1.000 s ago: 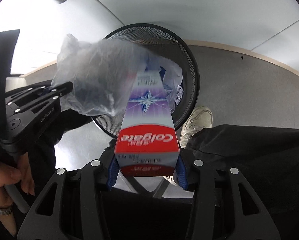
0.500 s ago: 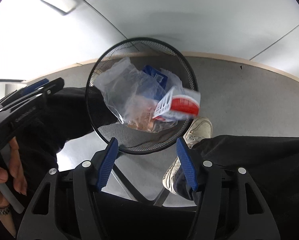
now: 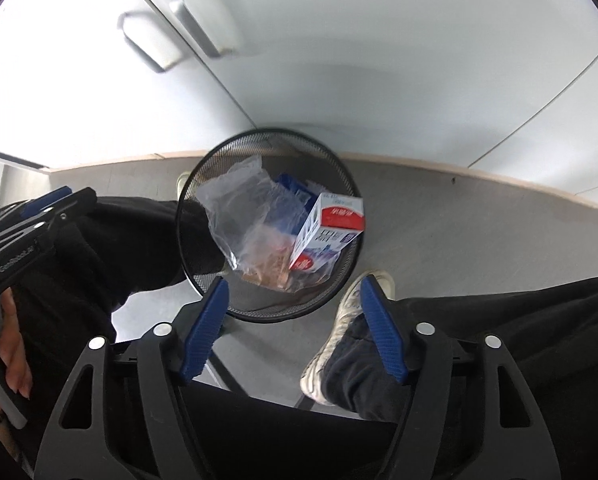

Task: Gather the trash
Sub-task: 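Open the left tool over the wastebasket while the right tool opens, dropping both items, then raise both open tools back toward the counter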

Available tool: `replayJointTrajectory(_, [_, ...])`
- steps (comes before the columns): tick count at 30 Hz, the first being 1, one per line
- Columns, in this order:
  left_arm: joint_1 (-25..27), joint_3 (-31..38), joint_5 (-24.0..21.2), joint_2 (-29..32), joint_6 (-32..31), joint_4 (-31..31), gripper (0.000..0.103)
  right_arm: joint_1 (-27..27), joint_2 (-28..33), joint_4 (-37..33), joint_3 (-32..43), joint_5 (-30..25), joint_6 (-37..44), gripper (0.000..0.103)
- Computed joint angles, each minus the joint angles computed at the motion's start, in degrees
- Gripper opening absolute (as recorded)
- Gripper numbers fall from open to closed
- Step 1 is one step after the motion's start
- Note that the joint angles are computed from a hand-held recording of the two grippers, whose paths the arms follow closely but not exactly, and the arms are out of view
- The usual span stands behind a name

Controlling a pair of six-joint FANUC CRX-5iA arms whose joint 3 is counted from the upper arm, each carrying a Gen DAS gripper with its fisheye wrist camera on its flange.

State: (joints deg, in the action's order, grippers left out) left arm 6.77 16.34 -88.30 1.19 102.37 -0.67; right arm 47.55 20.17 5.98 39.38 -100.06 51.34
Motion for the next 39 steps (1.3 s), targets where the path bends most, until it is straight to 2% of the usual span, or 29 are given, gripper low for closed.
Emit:
replayJointTrajectory(2, [0.61, -0.78, 0.75, -1.47, -0.12, 1.12, 0.054, 0.12, -0.46, 0.19, 0.12, 0.13, 0.36, 0.072])
replayJointTrajectory(5, [0.72, -1.48, 1.5, -3.43, 0.03, 1.86, 0.054, 1.81, -1.72, 4.13, -0.39, 0.46, 1.52, 0.073])
replayJointTrajectory(8, [-0.54, -0.63, 1.82, -4.87, 0.25, -0.05, 0.057, 3.03, -2.74, 6.42, -0.41, 0.64, 2.28, 0.073])
replayJointTrajectory(10, [-1.21, -0.09, 2.15, -5.66, 0.39, -0.76, 0.059, 3.75, -3.18, 7.98, -0.33, 1.01, 2.9, 0.077])
replayJointTrajectory(19, [-0.22, 1.35, 3.19, -9.46, -0.2, 1.13, 0.06, 6.51, -4.75, 13.68, 0.78, 2.83, 4.03, 0.081])
replayJointTrajectory(32, [2.5, 9.65, 4.69, -11.51, -1.35, 3.0, 0.061, 10.53, -3.02, 23.12, 11.82, 6.8, 6.93, 0.088])
replayJointTrajectory(37, [2.5, 14.42, 5.32, -10.27, -2.09, 2.64, 0.061, 10.88, -0.1, 26.89, 19.25, 7.92, 8.7, 0.091])
replayJointTrajectory(39, [2.66, 16.5, 5.54, -9.46, -2.25, 2.64, 0.062, 10.76, 2.41, 28.62, 24.45, 7.48, 10.28, 0.091])
